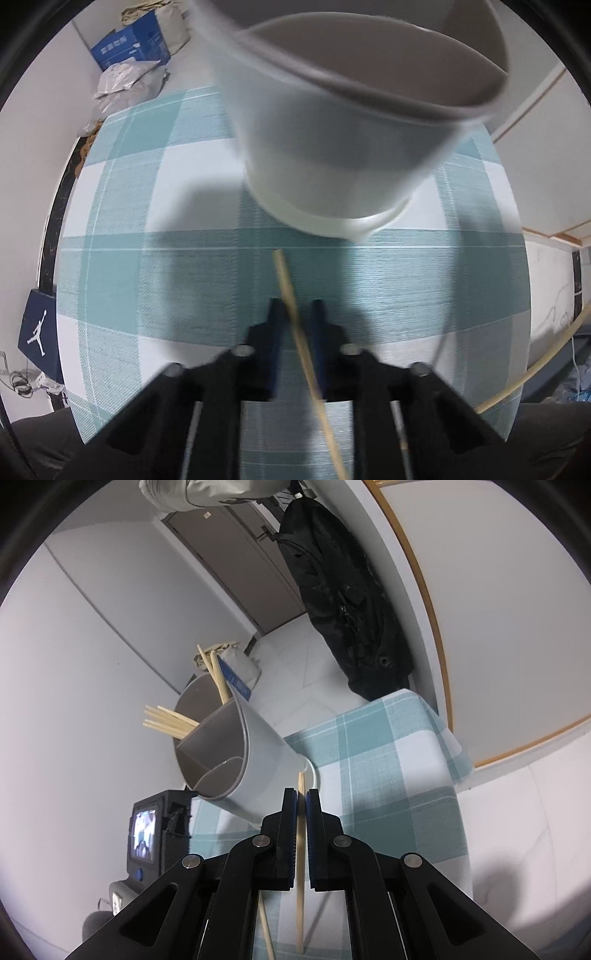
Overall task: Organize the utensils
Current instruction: 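Lift the right tool's chopstick while the left tool closes on the last chopstick, then carry both held chopsticks up above the white holder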
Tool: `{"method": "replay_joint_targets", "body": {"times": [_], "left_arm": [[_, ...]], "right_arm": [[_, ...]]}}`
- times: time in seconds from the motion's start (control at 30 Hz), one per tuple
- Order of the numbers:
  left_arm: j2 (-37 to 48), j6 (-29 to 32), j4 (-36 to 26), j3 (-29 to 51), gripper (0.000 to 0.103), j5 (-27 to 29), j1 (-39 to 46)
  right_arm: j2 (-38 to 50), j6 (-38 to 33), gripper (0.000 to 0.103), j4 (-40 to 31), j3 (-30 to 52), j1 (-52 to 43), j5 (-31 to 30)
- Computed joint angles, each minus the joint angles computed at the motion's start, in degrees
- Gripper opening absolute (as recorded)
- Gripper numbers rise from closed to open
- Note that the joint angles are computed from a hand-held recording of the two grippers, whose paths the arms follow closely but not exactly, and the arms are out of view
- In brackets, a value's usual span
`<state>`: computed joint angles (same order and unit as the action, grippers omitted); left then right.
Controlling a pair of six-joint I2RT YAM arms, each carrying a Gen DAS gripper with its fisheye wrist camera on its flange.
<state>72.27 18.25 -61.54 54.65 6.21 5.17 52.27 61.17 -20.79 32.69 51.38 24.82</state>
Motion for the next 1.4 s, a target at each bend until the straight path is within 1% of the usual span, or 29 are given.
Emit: {"method": "replay_joint_targets", "body": {"times": [0.07,0.1,0.2,0.3,0.33,0.4,0.43,0.47,0.53,0.6,0.63,0.67,0.7,0.73,0.77,0.8,0.87,0.9,0.93,1.0,1.07,1.13,1.23,1.27,1.3,1.33,1.37,1.4], "left_arm": [[-0.67,-0.61,0.89,-0.69,0.002,-1.21,-1.1],[-0.66,-0.85,1.17,-0.81,0.001,-0.98,-1.06],[-0.06,-0.68,1.42,-0.67,0.001,1.09,0.03],[-2.21,0.94,2.4,-1.44,0.0,2.09,1.06],[-3.27,2.14,2.26,-1.52,0.0,3.8,2.59],[-4.86,3.84,1.92,-1.4,0.0,5.42,4.5],[-6.05,3.67,1.83,-1.5,0.0,6.26,4.79],[-6.59,5.14,1.15,-1.15,0.0,7.66,6.46],[-8.55,8.25,-0.65,-0.89,0.0,7.56,8.21],[-10.56,10.74,-3.52,-0.72,0.0,10.46,11.1],[-10.7,10.02,-3.93,-0.82,0.0,10.93,10.0],[-9.99,10.62,-4.72,-0.6,0.0,11.08,11.11],[-8.56,11.57,-5.84,-0.21,0.0,12.55,12.71],[-7.06,10.12,-5.22,0.35,0.0,12.75,11.42],[-6.48,10.47,-4.55,0.0,0.0,12.47,11.87],[-5.72,9.89,-3.22,-0.32,0.0,11.54,11.69],[-3.78,8.59,-2.68,-0.67,0.0,10.14,11.23],[-3.88,5.64,-3.91,0.08,0.004,10.28,8.44],[-3.26,4.15,-3.49,0.0,0.008,10.04,7.0],[-3.71,1.36,-0.49,-1.68,0.032,8.04,4.55],[-4.44,-0.66,2.38,-3.11,0.041,6.23,1.9],[-4.6,-2.66,4.98,-4.4,0.041,2.54,-1.25],[-3.77,-4.51,6.99,-5.8,0.041,0.64,-3.5],[-5.24,-4.49,7.67,-6.65,0.04,0.43,-3.46],[-5.56,-4.92,8.36,-7.08,0.032,0.05,-4.02],[-6.49,-4.86,9.01,-7.98,0.028,0.7,-4.4],[-7.27,-4.71,9.24,-8.58,0.018,0.99,-4.8],[-8.12,-4.67,9.29,-9.13,0.009,0.83,-5.26]], "right_arm": [[-0.96,0.1,0.004,-0.36,-0.29,0.04,0.19],[-1.44,0.23,0.004,-0.6,-0.43,0.09,0.42],[-2.68,0.49,0.004,-1.35,-0.86,-0.05,0.76],[-3.42,0.86,0.004,-1.98,-1.15,-0.17,0.99],[-3.63,0.92,0.004,-2.19,-1.2,-0.11,1.18],[-3.7,0.82,0.004,-2.52,-1.08,0.17,1.61],[-3.58,0.67,0.004,-2.6,-0.93,0.44,1.94],[-3.35,0.51,0.004,-2.59,-0.76,0.74,2.24],[-2.67,0.2,0.004,-2.73,-0.24,1.47,3.08],[-1.73,-0.15,0.004,-2.89,0.37,2.22,3.74],[-1.41,-0.17,0.004,-2.79,0.54,2.59,4.0],[-1.1,-0.11,0.004,-2.74,0.71,2.91,4.2],[-0.79,-0.05,0.004,-2.7,0.89,3.18,4.26],[-0.68,0.04,0.004,-2.73,0.97,3.43,4.42],[-0.54,0.19,0.004,-2.84,1.13,3.81,4.85],[-0.39,0.26,0.004,-2.93,1.3,4.13,5.19],[-0.26,0.19,0.004,-3.27,1.61,4.53,5.81],[-0.41,0.15,0.004,-3.51,1.65,4.64,6.21],[-0.46,0.16,0.004,-3.55,1.64,4.57,6.28],[-0.89,0.35,0.004,-3.68,1.38,4.26,6.23],[-1.37,0.63,0.004,-3.84,1.06,3.93,6.1],[-1.8,0.78,0.004,-4.09,0.88,3.67,6.07],[-2.33,0.52,0.004,-4.26,0.76,3.3,6.12],[-2.5,0.43,0.004,-4.28,0.73,3.14,6.01],[-2.65,0.47,0.004,-4.29,0.68,3.11,6.0],[-2.78,0.52,0.004,-4.26,0.61,3.02,5.95],[-2.86,0.55,0.004,-4.2,0.56,2.92,5.86],[-2.86,0.52,0.004,-4.1,0.52,2.78,5.7]]}}
